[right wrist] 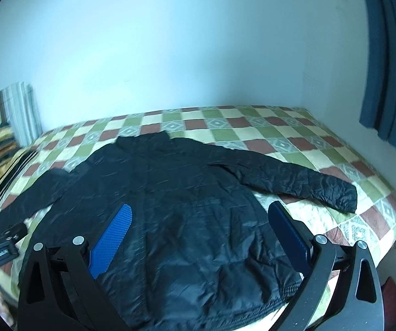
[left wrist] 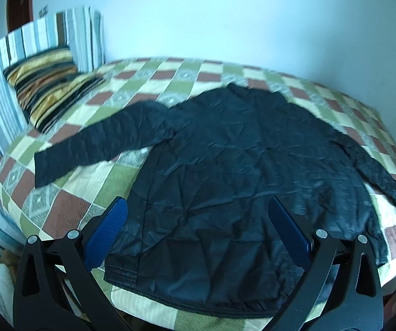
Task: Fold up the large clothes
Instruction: 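Grasp the black jacket's sleeve cuff with the right gripper, then lift the sleeve with the right gripper and fold it across the jacket body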
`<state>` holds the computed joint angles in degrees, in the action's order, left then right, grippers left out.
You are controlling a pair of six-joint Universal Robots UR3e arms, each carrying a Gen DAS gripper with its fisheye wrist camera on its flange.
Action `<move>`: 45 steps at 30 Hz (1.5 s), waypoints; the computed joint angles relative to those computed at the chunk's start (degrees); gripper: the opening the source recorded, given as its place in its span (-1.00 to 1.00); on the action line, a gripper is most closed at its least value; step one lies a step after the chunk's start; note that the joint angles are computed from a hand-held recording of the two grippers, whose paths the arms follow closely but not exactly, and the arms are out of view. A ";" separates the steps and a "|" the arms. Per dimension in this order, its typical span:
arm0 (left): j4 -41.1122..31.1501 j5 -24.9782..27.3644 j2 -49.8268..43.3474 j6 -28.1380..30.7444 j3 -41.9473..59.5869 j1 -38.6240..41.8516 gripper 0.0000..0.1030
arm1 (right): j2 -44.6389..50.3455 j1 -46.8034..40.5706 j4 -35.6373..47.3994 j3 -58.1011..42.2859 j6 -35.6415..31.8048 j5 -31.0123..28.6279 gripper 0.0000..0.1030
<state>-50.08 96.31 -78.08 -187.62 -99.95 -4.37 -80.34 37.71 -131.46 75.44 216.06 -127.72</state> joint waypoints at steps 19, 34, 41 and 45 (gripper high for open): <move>0.82 11.95 -25.23 -5.25 11.91 6.45 0.96 | -25.15 -59.26 -14.98 44.94 -3.74 34.61 0.16; -1.85 17.36 -32.53 -7.79 17.88 4.27 0.96 | -25.38 -90.27 -31.72 64.75 -6.61 67.05 0.29; -1.67 18.22 -32.79 -8.23 17.60 3.85 0.96 | -14.30 -84.87 -39.24 59.42 -5.02 63.21 -0.15; -0.12 19.12 -32.46 -7.43 16.15 3.78 0.96 | -13.83 -85.16 -39.30 58.92 -4.51 65.60 -0.67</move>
